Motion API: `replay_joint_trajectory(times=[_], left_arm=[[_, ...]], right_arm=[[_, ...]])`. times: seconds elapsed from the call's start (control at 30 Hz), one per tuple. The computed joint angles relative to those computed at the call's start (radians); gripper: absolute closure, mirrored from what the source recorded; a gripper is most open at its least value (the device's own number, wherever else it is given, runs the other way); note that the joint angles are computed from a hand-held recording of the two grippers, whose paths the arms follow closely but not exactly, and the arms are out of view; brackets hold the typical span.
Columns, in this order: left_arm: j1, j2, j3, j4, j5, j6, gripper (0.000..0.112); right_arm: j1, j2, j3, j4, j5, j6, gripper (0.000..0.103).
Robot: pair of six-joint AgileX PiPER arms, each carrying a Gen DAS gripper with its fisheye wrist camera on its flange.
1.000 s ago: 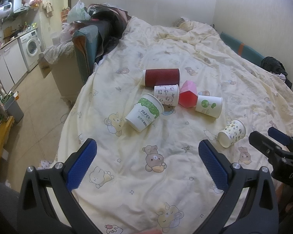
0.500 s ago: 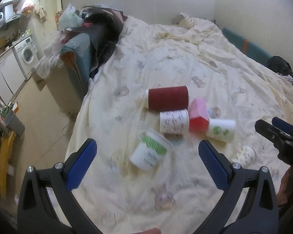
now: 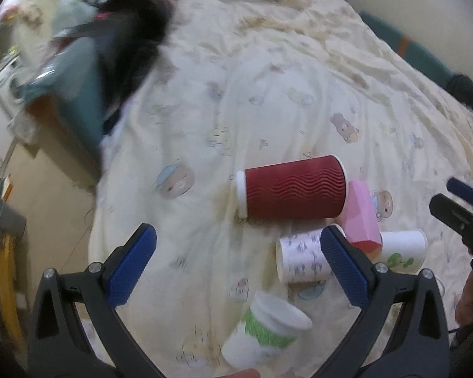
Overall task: Flip cup upside down
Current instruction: 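Move the left gripper down to the tall red ribbed cup lying sideways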
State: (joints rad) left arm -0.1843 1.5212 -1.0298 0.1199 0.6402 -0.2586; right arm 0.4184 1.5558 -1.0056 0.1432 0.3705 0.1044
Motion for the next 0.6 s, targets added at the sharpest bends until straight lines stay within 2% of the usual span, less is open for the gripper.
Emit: replay_joint_trajectory(times=[0.07,0.2,0.27,0.3,0.4,0.6], left_arm=[[0.028,0.098,-0.102,-0.086,0.055,0.2,0.01],[0.052,0.257,-0.289,-0.115,0.15,0.479,0.01],[0.051,0.32,-0.367,-0.106,0.203,0.576,0.01],[0.051,0.355,-0.406,-0.11,0.225,0.648,0.011],[0.052,0.445,-0.502,-0.146,0.316,0.828,0.014],[0.001,0.593,-0.645,-0.075,0.391,0.88,0.02]], right_arm=[[-0.034,0.059,-0.067,0.128,0.049,-0.162,0.004],[-0.092,0.191,-0.255,0.266,0.235,-0.381,0.004],[-0.107,0.226,-0.302,0.3,0.287,-0.426,0.004],[-0.101,0.245,-0.332,0.264,0.308,-0.41,0.004],[-0.083,0.258,-0.344,0.198,0.291,-0.371,0.004],[-0.089,0.259,-0.318,0.216,0.29,-0.353,0.004]])
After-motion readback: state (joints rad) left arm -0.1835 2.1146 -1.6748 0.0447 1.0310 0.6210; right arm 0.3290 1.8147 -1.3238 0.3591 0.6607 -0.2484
